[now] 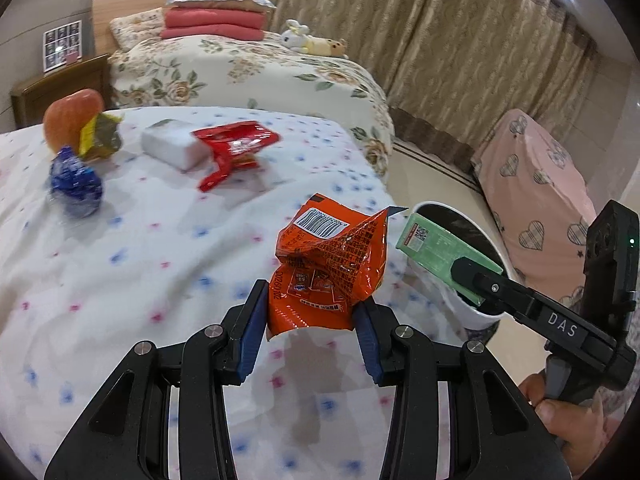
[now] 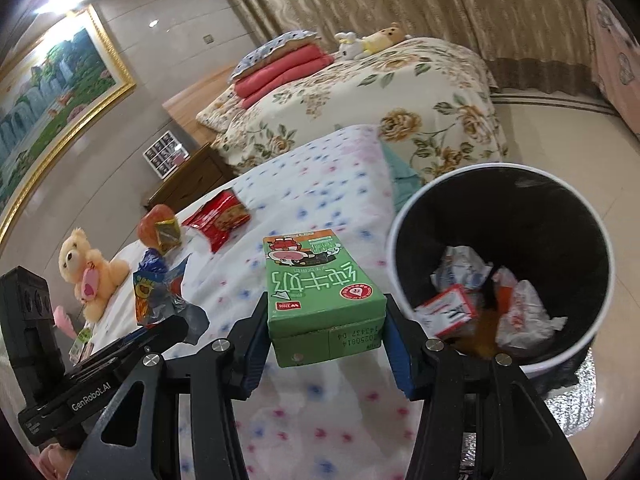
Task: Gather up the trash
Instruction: 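Carry the orange bag and green carton over the bin with both tools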
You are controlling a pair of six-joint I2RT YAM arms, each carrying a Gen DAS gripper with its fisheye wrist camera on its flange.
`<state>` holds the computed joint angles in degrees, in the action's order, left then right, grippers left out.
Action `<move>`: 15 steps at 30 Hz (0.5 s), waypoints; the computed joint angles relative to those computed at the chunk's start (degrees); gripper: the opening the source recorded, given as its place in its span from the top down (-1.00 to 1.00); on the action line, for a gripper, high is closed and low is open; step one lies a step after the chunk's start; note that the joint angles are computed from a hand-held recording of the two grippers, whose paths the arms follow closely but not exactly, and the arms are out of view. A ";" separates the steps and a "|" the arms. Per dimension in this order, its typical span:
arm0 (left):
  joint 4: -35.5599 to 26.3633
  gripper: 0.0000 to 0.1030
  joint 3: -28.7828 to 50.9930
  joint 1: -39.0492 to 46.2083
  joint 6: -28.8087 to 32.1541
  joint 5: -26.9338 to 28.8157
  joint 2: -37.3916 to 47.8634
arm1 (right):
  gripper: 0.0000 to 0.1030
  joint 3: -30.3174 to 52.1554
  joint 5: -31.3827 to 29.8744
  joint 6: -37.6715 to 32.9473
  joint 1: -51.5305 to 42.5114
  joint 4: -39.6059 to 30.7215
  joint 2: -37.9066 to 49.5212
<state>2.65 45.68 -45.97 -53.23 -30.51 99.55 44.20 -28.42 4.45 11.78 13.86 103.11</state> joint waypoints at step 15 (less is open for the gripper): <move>-2.64 0.22 12.62 -1.40 4.95 2.69 8.55 | -0.01 1.02 -2.26 -1.59 -9.74 -1.48 0.53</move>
<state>0.02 58.29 -47.37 -48.28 -27.81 108.09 45.22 -30.67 2.86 2.03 12.38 103.64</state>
